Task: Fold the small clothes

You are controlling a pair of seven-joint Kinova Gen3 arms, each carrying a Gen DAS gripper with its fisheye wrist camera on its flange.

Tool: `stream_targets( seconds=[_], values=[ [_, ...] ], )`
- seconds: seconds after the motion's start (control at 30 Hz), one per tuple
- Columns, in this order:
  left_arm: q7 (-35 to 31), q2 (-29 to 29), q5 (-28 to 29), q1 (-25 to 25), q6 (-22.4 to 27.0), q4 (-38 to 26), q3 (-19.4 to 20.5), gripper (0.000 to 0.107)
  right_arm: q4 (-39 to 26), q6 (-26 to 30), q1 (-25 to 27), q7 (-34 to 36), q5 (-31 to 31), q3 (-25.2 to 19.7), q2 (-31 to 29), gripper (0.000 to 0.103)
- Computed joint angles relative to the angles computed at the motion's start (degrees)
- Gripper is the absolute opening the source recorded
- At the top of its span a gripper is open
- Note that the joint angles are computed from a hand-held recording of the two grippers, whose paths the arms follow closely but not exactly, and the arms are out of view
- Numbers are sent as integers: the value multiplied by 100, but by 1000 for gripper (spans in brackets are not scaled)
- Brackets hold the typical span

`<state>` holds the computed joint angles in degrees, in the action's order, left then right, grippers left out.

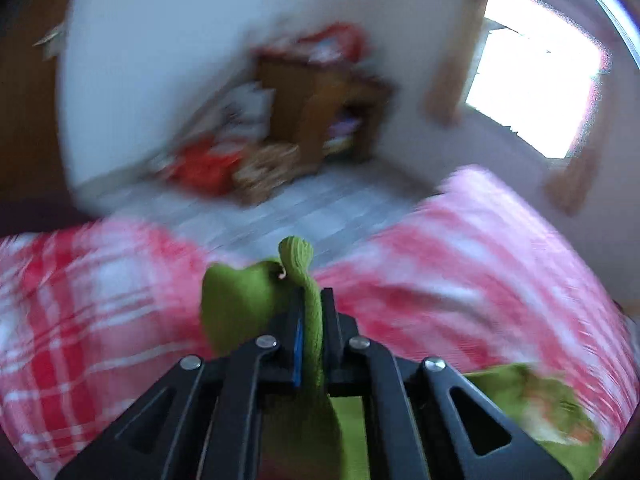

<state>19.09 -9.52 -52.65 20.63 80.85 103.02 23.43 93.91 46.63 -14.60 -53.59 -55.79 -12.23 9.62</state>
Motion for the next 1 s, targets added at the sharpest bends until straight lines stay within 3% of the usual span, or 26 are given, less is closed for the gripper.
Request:
stream_targets(
  seconds=[0.13,0.33,0.47,0.53,0.6,0.67,0.7,0.8,0.83,0.87,0.9,0.93,1.0],
  values=[
    [-644,372,-932,-119,-932,-560,713,6,156,-55,253,-103,-154,197,-153,38],
    [-1416,1469,-1415,306,-2330,-1331,940,6,407,-161,622,-270,-100,542,-432,38],
    [-2147,2189,-845,792,-3107,-1632,456,6,620,-223,844,-454,73,786,-602,38],
    [-2586,2483,-379,636,-3167,-1817,683,6,708,-210,968,-585,174,907,-642,38],
    [-3009,2738,87,405,-2897,-2005,1182,7,751,-177,1055,-650,238,974,-661,38],
    [-3309,2797,409,344,-2752,-2162,1377,11,764,-112,1141,-676,249,1028,-656,38],
    [-3336,2752,430,473,-2661,-2197,1365,13,751,-77,1173,-675,239,1039,-644,38],
    [-3278,2372,575,476,-2744,-1935,1284,38,560,229,1315,-612,80,1077,-501,38],
    [-3073,2228,517,605,-2772,-1808,1127,51,453,396,1395,-539,-57,1084,-420,38],
    [-2840,1994,474,781,-2894,-1579,864,58,334,545,1455,-538,-136,1076,-354,38],
    [-2607,1854,393,962,-3062,-1381,599,58,212,685,1506,-552,-199,1060,-282,42],
    [-2374,1607,377,1142,-3152,-1165,333,58,13,893,1568,-536,-304,1035,-144,52],
    [-1908,1267,285,1539,-3175,-860,-197,58,-341,1145,1656,-517,-400,888,125,60]
  ],
)
